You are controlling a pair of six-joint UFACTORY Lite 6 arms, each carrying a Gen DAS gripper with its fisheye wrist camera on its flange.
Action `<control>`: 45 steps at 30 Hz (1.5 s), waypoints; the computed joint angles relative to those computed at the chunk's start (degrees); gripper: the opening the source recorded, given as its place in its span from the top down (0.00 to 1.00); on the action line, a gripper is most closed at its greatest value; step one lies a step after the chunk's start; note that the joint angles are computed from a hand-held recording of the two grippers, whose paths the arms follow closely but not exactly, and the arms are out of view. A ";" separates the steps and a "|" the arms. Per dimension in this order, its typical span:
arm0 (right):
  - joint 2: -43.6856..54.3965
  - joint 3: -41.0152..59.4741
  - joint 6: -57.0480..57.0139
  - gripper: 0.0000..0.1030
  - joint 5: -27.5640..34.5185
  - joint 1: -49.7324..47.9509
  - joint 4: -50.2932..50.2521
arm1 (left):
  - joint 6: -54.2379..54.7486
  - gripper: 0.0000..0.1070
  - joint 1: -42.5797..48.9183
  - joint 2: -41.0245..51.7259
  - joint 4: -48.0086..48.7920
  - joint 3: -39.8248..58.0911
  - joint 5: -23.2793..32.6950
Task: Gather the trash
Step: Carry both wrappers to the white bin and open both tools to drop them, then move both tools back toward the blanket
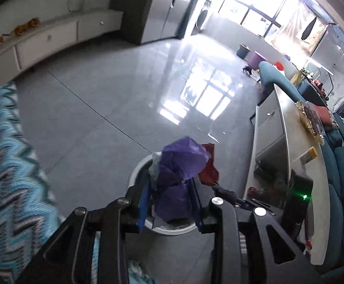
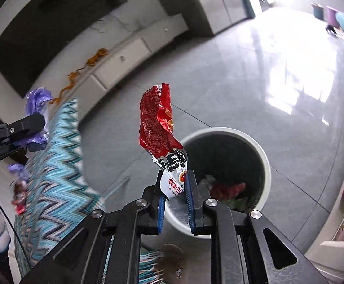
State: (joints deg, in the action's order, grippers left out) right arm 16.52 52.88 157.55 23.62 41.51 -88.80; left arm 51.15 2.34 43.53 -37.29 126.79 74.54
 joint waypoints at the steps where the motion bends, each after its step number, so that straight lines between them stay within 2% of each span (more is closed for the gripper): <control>1: 0.89 -0.24 2.16 0.83 -0.50 -0.78 -1.74 | -1.49 0.58 -1.61 2.21 0.24 1.95 0.39; 2: 1.60 -0.57 4.33 0.75 -1.20 -1.87 -3.57 | -2.99 0.45 -3.07 4.29 0.39 3.69 0.51; 4: 3.07 -1.19 8.33 0.61 -2.11 -3.51 -6.48 | -3.91 0.41 -4.46 6.19 0.04 4.28 -0.37; 6: 3.58 -2.40 12.69 0.60 -2.57 -4.26 -9.77 | -5.86 0.41 -5.66 9.00 0.66 7.11 0.15; 8: 3.82 -3.60 16.52 0.60 -2.76 -4.46 -12.57 | -6.29 0.41 -6.35 8.87 1.27 5.86 -1.02; 15: 2.53 -5.94 22.35 0.60 -1.69 -3.41 -15.85 | -2.44 0.41 -5.09 -0.65 1.94 -7.89 -8.02; 20: -2.17 -7.20 16.29 0.60 0.36 -0.62 -8.87 | 3.01 0.41 -2.06 -11.40 1.36 -18.16 -10.38; 25: -6.38 -5.26 4.15 0.60 4.77 3.92 3.09 | 6.71 0.41 2.90 -19.10 -0.54 -23.67 -9.39; 30: -9.86 -0.56 -7.76 0.60 12.95 10.46 14.25 | 10.24 0.41 11.27 -23.82 -3.08 -24.84 -6.38; 34: -9.15 6.04 -14.20 0.60 18.73 15.26 18.52 | 15.48 0.41 19.99 -27.73 -6.34 -26.16 -5.66; 39: -3.61 19.22 -24.46 0.59 24.28 19.78 22.87 | 20.82 0.40 33.18 -25.12 -10.97 -19.43 -0.86; 41: 0.10 26.19 -29.40 0.59 26.04 21.05 24.65 | 22.93 0.35 39.27 -23.14 -13.46 -16.29 -0.13; 45: 9.18 42.44 -40.32 0.57 28.65 22.73 28.65 | 22.12 0.33 47.93 -13.98 -16.48 -2.92 2.73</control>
State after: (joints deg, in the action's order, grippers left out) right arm 25.70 95.32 117.22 52.27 64.24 -60.16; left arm 73.27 50.28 29.56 -53.78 123.87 77.27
